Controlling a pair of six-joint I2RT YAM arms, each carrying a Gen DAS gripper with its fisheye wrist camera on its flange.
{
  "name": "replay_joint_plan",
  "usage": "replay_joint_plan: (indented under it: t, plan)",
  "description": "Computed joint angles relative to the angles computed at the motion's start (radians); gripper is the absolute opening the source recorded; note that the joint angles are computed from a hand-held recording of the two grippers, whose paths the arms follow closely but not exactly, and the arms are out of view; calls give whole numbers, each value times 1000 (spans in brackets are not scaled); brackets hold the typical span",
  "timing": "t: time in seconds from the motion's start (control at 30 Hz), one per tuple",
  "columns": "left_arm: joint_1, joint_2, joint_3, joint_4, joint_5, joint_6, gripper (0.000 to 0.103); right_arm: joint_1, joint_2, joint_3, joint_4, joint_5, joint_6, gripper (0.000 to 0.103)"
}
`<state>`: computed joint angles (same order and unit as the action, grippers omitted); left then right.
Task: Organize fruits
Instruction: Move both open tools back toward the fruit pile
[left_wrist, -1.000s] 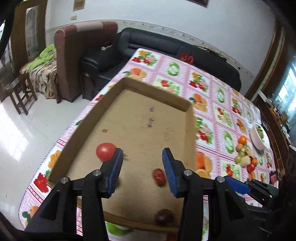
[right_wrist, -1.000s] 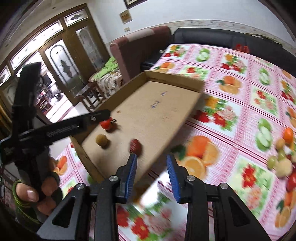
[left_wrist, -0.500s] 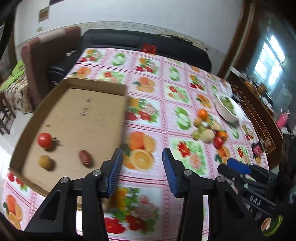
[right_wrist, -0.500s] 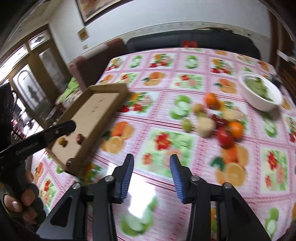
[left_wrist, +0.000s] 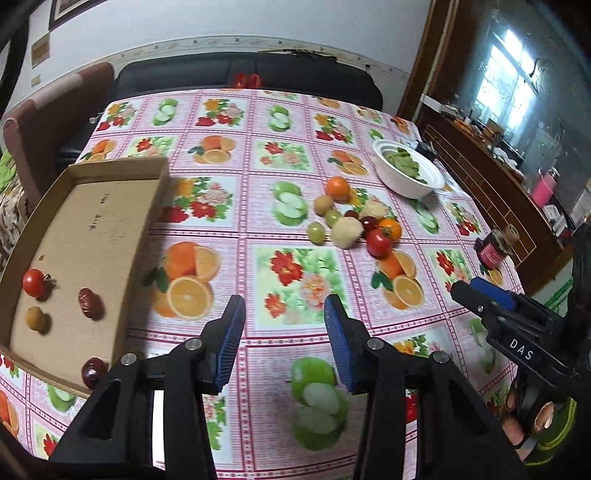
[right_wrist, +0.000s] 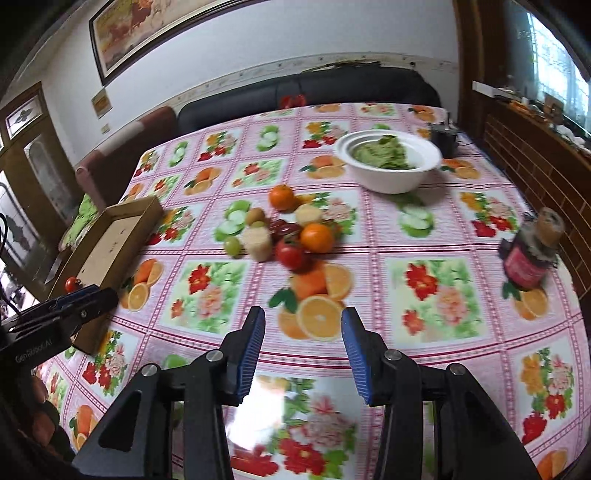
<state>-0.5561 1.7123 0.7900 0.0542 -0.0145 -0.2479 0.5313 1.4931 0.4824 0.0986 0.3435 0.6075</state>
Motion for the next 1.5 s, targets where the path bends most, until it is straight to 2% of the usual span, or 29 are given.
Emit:
replay_joint_plan:
  t: [0.3,0.9,1.5]
  plan:
    - [-50,17,13,-5,-20,-9,42,-28,-75,-55,-3,7,-12,45]
    - [-47,67,34,9,8,-15,42,-54,-65,-78,32,-21,-24,45]
    - [-15,168,139,-4,74,7,42,-150,74,-31,139,-117,-95,45]
